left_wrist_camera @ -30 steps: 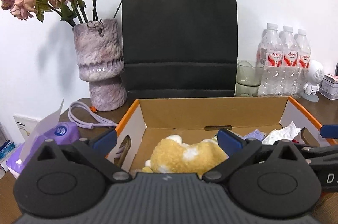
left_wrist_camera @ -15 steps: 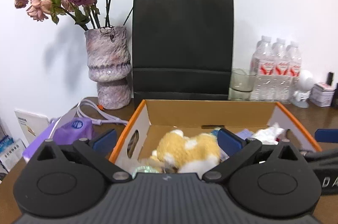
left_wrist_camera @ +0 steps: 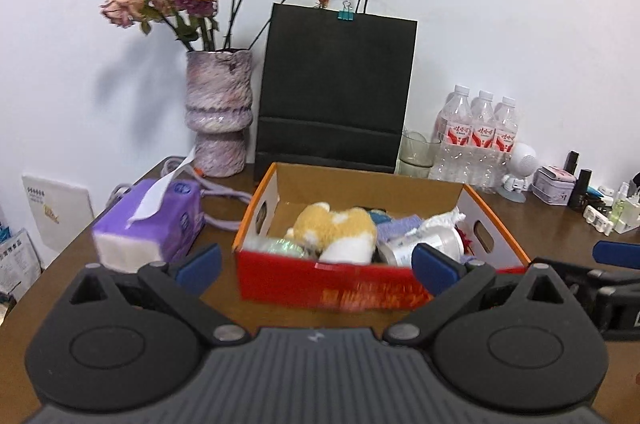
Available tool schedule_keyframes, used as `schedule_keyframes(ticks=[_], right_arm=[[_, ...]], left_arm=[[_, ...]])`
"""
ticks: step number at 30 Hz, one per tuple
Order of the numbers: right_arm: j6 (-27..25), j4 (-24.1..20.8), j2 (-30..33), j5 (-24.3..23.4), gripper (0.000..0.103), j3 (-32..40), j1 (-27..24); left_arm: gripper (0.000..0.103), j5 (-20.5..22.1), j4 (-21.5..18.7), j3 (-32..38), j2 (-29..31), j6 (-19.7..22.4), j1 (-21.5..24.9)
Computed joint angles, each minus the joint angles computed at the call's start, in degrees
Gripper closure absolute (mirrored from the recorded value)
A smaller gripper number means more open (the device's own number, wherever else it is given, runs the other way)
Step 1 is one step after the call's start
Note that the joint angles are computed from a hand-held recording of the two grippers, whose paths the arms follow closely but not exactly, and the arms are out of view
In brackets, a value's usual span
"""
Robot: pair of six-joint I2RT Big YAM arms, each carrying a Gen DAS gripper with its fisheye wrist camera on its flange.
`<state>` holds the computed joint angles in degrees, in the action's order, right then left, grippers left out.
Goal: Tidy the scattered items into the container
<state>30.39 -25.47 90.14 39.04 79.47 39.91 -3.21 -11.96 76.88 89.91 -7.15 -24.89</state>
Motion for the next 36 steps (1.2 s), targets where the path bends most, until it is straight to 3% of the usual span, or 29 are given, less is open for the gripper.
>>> schedule_keyframes(ticks=[5, 13, 23, 36], right_arm=[[1.9, -1.2, -2.5, 3.0, 0.000, -1.9, 3.5], [4.6, -3.1, -3.9, 6.5, 0.000, -3.9, 7.5], [7.1, -4.5, -4.0, 6.8, 0.000, -4.8, 8.5], [6.8, -5.3, -3.1, 6.1, 0.000, -3.7, 8.4]], left_arm=[[0.000, 0.4, 2.1, -6.0, -5.2, 0.7, 0.5], [0.000, 0.8, 1.7, -11.0, -9.1, 3.0, 1.4], [0.000, 1.9, 0.5, -12.4, -9.7, 3.4, 1.6], [0.000, 2.8, -0.6, -11.8, -9.3, 2.0, 2.4]])
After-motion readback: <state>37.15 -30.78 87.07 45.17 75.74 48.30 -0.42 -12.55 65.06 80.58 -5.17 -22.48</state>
